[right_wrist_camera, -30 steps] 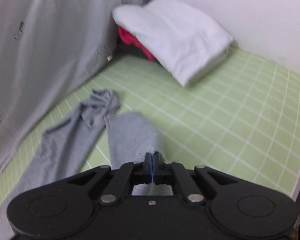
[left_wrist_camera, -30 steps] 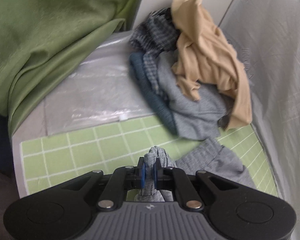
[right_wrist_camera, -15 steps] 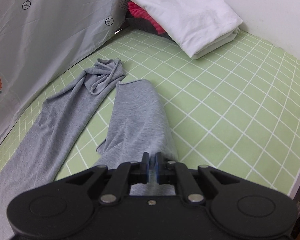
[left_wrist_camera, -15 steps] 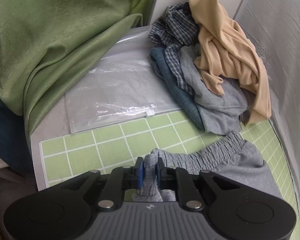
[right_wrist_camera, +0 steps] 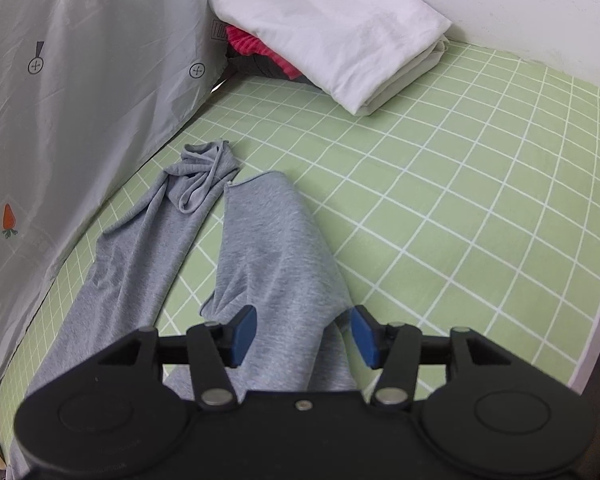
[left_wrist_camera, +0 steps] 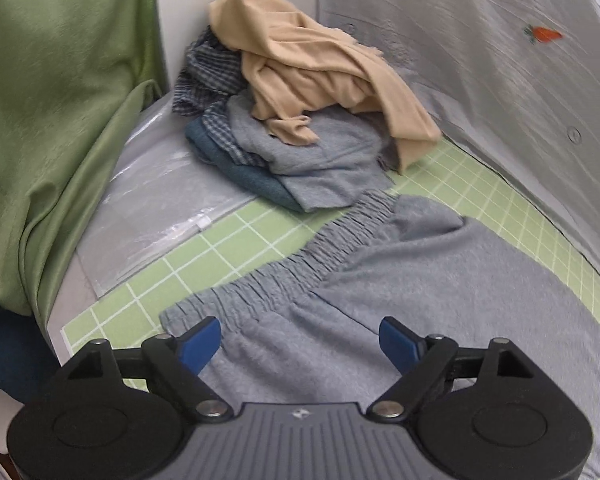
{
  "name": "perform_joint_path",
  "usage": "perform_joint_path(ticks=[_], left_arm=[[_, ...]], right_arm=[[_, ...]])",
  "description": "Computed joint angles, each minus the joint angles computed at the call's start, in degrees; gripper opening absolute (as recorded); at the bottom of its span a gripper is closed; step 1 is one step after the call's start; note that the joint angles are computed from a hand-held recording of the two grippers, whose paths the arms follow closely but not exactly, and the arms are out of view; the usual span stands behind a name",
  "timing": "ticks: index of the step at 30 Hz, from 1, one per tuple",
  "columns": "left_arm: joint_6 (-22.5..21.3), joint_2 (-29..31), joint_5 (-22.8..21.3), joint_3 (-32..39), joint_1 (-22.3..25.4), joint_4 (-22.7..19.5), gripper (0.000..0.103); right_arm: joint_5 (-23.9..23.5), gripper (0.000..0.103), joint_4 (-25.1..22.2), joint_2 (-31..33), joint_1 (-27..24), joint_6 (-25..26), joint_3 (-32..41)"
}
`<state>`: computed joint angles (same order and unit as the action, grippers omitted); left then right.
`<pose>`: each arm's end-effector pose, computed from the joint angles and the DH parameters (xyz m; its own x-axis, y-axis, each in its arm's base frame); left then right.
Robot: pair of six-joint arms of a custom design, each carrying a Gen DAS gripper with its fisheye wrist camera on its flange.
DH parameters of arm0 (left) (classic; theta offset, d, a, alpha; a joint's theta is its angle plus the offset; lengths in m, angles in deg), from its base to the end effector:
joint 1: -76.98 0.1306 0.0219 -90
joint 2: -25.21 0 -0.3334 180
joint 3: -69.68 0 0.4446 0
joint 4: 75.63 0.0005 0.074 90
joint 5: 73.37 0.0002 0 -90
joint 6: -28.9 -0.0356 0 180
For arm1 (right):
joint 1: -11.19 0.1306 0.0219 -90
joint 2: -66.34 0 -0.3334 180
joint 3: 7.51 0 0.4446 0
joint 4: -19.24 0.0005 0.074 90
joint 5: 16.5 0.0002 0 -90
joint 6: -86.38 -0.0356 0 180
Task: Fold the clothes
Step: 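Open the left gripper and lay the waistband flat on the mat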
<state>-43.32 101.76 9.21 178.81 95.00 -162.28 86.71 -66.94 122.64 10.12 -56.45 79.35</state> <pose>0.3629 0.1224 0.6056 -0.6176 -0.5193 -0.5907 -0.5959 0.7991 -0.0796 0.2807 -0.0139 0.5442 -0.3813 0.7830 -0.4915 0.7465 0.5744 0.3360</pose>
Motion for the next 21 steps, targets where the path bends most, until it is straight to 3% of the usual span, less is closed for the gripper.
perform_joint_path(ticks=[3, 8, 15, 21], left_arm=[[-1.4, -0.7, 2.2, -2.2, -3.8, -1.9, 0.088], [0.8, 0.1, 3.2, -4.9, -8.9, -6.4, 0.088], [5.4, 1.5, 2.2, -6.3, -12.5, -7.9, 0.092], [6.1, 4.0, 0.1, -4.6, -13.9, -8.5, 0.099]], right_arm=[[0.1, 0.069, 0.9, -0.2, -0.9, 2.3, -0.6], [-1.5, 0.073, 2.3, -0.2, -2.9, 5.6, -1.5], [-5.0, 0.065, 6.2, 2.3, -5.5, 10.3, -3.1], [-6.4, 0.060, 9.7, 7.2, -7.1, 9.7, -2.6]])
